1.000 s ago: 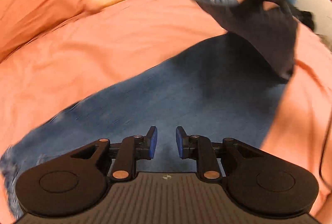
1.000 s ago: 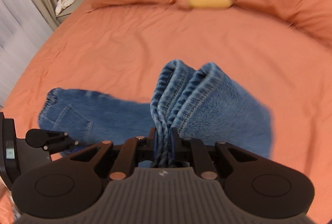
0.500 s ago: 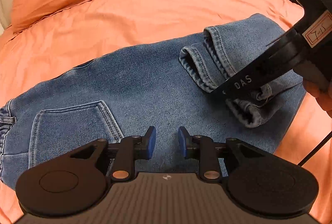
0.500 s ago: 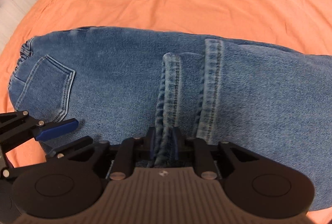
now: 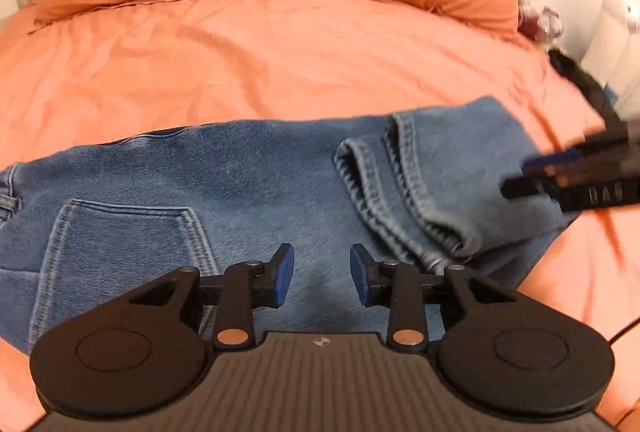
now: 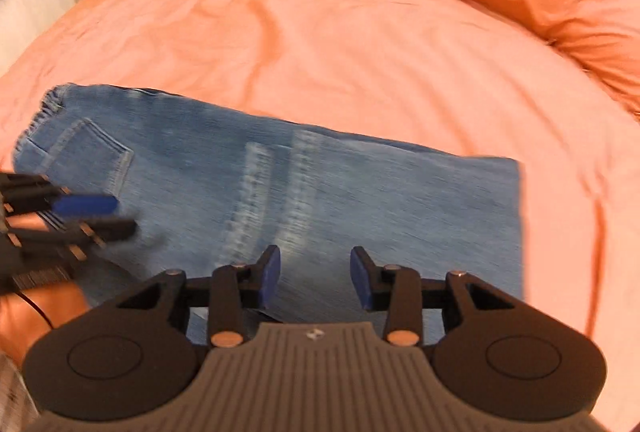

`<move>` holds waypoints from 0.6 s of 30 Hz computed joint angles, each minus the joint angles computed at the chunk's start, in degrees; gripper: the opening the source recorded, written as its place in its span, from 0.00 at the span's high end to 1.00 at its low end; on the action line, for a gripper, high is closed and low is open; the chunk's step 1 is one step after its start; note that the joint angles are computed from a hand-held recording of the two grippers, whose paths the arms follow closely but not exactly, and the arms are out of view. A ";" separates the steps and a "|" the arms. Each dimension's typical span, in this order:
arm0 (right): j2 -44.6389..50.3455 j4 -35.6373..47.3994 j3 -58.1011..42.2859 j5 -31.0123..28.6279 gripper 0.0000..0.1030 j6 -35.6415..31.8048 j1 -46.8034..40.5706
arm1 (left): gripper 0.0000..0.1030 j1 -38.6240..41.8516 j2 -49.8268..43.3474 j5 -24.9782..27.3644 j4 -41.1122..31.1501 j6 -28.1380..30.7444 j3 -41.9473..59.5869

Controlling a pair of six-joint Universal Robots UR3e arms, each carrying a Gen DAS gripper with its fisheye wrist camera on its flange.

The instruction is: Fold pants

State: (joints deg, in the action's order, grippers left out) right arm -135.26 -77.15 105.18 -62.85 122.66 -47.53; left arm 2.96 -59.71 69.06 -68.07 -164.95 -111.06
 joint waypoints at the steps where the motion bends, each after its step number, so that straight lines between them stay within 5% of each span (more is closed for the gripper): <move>1: -1.40 3.10 -0.25 0.75 0.70 -3.92 -4.27 | 0.62 -0.04 -0.09 -0.84 0.13 -1.20 0.13; 8: -9.41 22.96 -0.58 5.85 0.79 -31.92 -30.48 | 0.62 -2.54 -3.66 -5.06 4.51 -9.42 -0.31; 13: -7.13 11.11 7.40 6.72 0.79 -23.34 -25.84 | 0.62 -4.46 -7.56 -5.12 6.77 -12.39 0.39; 18: -4.60 8.59 11.36 7.01 0.79 -19.71 -21.70 | 0.62 -4.18 -9.20 -5.10 8.63 -11.62 0.39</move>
State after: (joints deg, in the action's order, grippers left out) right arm -139.86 -68.56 116.54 -55.84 102.95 -69.23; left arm -1.22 -68.90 63.96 -59.44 -176.57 -110.67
